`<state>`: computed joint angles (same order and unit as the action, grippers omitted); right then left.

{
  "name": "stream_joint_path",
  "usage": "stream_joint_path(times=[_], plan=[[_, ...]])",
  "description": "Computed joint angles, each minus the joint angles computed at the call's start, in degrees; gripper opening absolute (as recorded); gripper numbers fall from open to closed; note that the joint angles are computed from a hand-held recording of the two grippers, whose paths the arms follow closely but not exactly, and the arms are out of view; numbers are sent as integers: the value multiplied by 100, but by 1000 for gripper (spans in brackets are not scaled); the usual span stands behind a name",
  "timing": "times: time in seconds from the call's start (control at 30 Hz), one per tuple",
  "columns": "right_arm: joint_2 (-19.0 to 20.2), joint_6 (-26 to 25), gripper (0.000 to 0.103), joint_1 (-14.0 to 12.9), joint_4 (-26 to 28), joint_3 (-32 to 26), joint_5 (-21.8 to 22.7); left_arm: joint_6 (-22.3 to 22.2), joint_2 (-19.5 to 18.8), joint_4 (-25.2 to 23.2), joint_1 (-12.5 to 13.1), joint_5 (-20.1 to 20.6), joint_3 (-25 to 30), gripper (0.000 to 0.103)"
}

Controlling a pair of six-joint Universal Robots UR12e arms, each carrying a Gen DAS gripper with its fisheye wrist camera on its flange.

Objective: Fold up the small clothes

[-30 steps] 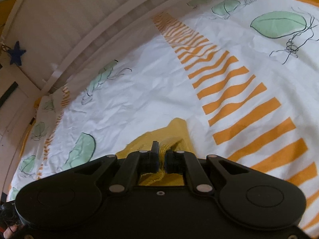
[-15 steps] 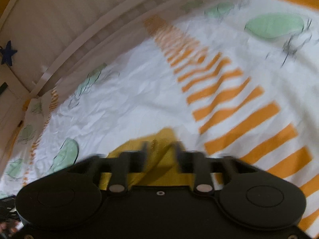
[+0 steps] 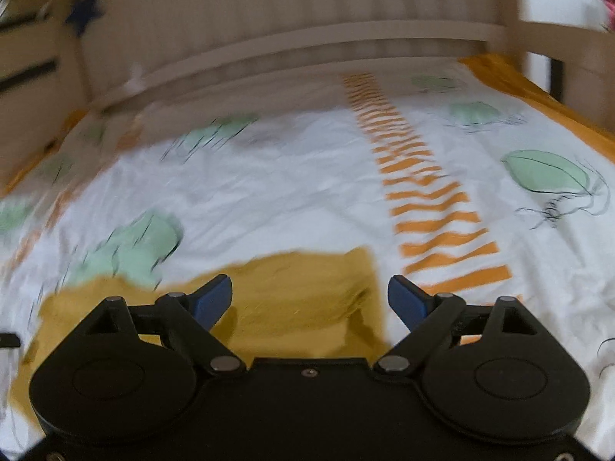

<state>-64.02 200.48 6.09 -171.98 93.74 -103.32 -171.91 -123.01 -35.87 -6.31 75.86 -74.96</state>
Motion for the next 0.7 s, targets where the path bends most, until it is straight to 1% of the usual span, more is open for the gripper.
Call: stream_joint_path(times=[0.07, 0.13, 0.17, 0.2, 0.23, 0.3, 0.33, 0.4, 0.47, 0.53, 0.57, 0.7], plan=[[25, -268, 90, 127, 180, -64, 40, 260, -9, -116, -27, -31, -60, 61], [93, -619, 90, 255, 326, -170, 85, 371, -73, -283, -32, -58, -29, 61], [131, -780, 90, 307, 365, -216, 86, 346, -113, -301, -36, -19, -20, 66], [196, -970, 90, 369, 406, -301, 88, 267, -140, -216, -26, -34, -37, 68], [256, -1110, 90, 413, 439, -373, 109, 147, -146, -118, -10, -116, -76, 73], [384, -1301, 90, 480, 590, -554, 135, -128, -180, -153, 11, -242, -30, 77], [458, -1360, 90, 511, 703, -663, 121, -155, -187, -198, -1, -208, 0, 78], [588, -1396, 90, 551, 949, -860, 98, -147, -176, -224, -50, -40, 5, 80], [717, -1399, 90, 568, 1203, -1060, 96, -178, -146, -119, -78, 50, -66, 81], [855, -1382, 90, 570, 1469, -1278, 73, -421, -151, 10, -85, 79, -107, 81], [883, -1349, 90, 582, 1503, -1315, 48, -508, -150, 20, -80, 69, -111, 81], [1097, -1048, 93, 521, 1887, -1733, 35, -731, -158, -64, -73, 71, -62, 81]])
